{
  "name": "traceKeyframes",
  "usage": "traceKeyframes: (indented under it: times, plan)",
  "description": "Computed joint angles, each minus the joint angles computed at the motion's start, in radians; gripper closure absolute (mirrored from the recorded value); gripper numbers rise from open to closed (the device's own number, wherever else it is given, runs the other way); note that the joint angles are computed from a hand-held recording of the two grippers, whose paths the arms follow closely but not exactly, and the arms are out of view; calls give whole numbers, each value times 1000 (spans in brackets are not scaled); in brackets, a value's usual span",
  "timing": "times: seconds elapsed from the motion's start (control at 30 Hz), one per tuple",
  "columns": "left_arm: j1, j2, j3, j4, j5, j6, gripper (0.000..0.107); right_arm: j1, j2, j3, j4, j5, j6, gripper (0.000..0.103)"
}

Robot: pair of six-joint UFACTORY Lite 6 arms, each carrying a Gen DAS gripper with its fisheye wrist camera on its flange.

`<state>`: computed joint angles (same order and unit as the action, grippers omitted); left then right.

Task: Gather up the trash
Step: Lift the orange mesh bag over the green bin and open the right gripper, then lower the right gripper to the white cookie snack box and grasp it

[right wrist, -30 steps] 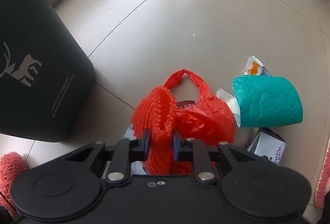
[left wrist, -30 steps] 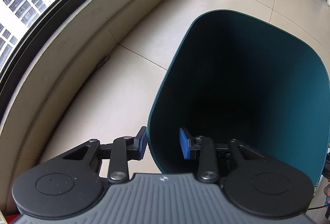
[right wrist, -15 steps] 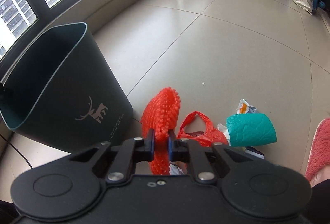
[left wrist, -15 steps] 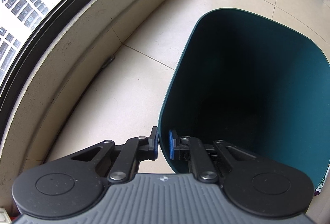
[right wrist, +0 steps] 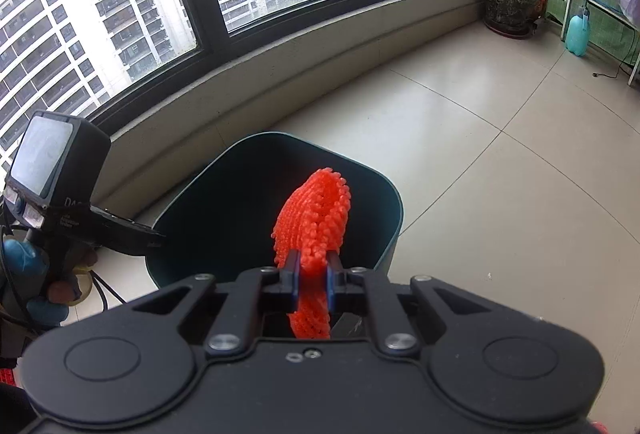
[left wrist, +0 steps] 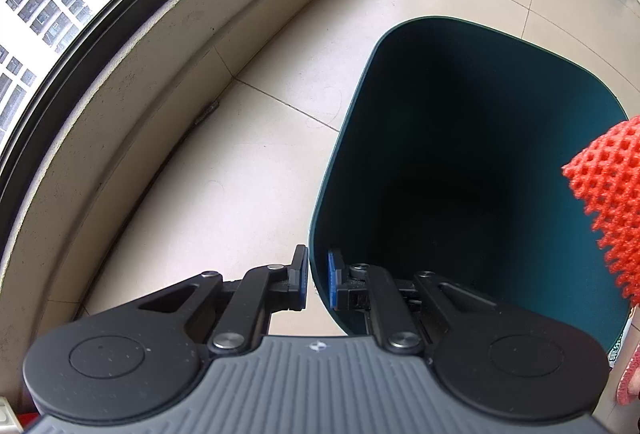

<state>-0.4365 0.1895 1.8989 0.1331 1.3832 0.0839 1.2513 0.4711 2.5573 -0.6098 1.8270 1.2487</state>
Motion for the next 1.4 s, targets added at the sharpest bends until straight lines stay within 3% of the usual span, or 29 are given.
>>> traceKeyframes:
  times: [0.27, 0.43, 0.5, 0.77, 0.93, 1.13, 1.27, 1.4]
  plan:
    - [16, 21, 5, -10, -2, -2, 97, -148, -102, -417, 164, -291, 2, 92]
    - [13, 13, -13, -2, -14, -8, 97, -181, -159, -566, 204, -367, -5, 90]
    - [1, 7, -17, 7, -14, -16, 97, -201, -143, -551, 215, -390, -21, 84]
    - [-13, 16, 7, 13, 11, -18, 97, -156, -159, -487, 168, -318, 6, 70]
    - [-20, 35, 24, 20, 25, -18, 97, -119, -167, -447, 126, -270, 20, 54]
    - [-15, 50, 42, 16, 27, -9, 97, -43, -270, -481, 72, -181, 83, 44]
    - [-25, 36, 35, 27, 23, -9, 97, 32, -406, -604, 40, -110, 171, 41]
    - [-55, 42, 53, 55, 43, -31, 97, 118, -605, -844, 34, -50, 286, 40]
